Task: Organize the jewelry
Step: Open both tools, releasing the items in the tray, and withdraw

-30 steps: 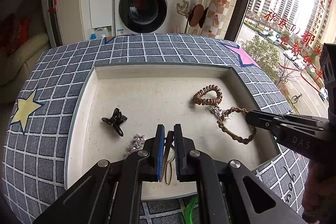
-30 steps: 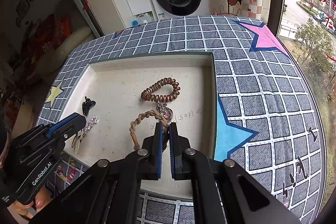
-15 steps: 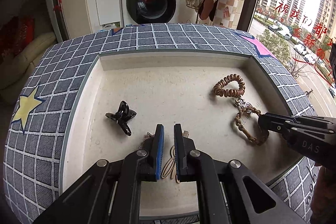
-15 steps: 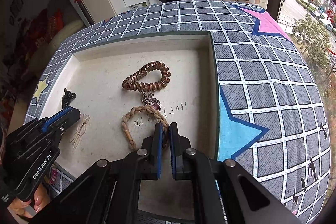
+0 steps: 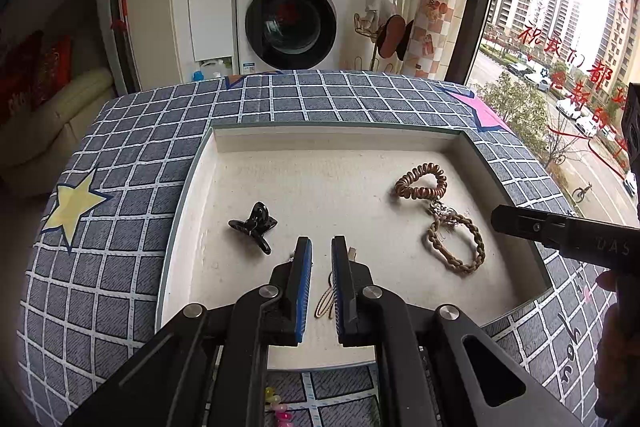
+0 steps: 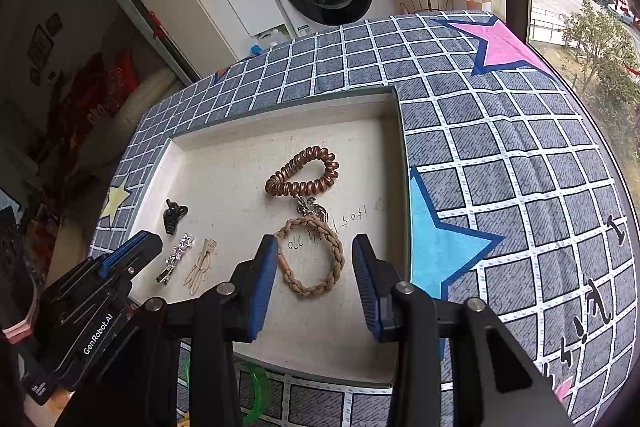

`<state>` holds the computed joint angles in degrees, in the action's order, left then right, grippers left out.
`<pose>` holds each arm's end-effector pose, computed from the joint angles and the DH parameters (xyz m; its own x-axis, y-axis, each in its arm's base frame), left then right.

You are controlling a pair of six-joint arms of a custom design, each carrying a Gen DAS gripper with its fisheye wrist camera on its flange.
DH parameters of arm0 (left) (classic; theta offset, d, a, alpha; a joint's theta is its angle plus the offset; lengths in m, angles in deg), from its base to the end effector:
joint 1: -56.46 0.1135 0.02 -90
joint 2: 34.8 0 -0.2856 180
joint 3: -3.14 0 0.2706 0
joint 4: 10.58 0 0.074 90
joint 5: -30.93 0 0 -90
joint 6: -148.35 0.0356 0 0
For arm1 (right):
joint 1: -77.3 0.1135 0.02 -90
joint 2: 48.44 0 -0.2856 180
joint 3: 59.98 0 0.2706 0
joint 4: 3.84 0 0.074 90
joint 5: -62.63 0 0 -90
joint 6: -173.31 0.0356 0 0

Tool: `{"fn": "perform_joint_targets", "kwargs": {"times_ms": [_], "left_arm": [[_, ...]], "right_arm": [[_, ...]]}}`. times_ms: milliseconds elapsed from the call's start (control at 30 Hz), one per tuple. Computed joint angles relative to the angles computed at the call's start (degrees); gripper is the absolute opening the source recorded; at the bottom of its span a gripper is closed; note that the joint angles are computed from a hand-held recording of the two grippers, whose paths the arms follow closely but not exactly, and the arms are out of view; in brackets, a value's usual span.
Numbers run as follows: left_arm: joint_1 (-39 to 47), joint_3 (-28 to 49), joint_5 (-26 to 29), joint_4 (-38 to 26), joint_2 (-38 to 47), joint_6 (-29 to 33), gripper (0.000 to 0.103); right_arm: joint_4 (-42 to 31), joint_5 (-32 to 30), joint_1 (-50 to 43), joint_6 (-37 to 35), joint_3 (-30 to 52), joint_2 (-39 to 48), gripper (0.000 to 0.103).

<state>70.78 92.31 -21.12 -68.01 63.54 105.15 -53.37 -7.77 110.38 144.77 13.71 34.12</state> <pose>0.3631 0.0701 0.2593 -0.5784 0.4456 -0.6833 0.6767 0.7299 -0.0968 0.2635 0.1574 0.2634 -0.6633 0.5556 -0.5013 0.4517 0.8314 0.3238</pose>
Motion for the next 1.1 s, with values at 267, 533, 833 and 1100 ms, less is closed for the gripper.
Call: {"fn": "perform_joint_targets", "kwargs": {"times_ms": [267, 533, 833, 1100], "left_arm": [[5.4, -1.4, 4.1, -0.2, -3.3, 0.3, 0.103], [12.7, -0.8, 4.7, -3.7, -3.7, 6.2, 0.103], [20.0, 1.6, 5.5, -11.0, -0.4, 16.9, 0.103], [22.9, 0.3, 4.0, -10.6, 0.7, 19.3, 0.103]], "right_arm": [[-2.6, 2.4, 4.4, 3.3, 0.5, -2.8, 0.053], [-5.0, 5.2, 9.6, 7.8, 0.5, -5.6, 0.076], [-8.1, 10.5, 17.4, 13.5, 1.2, -7.8, 0.103], [-14.4, 11.3, 23.4, 19.4, 3.0, -6.4, 0.103]]}}
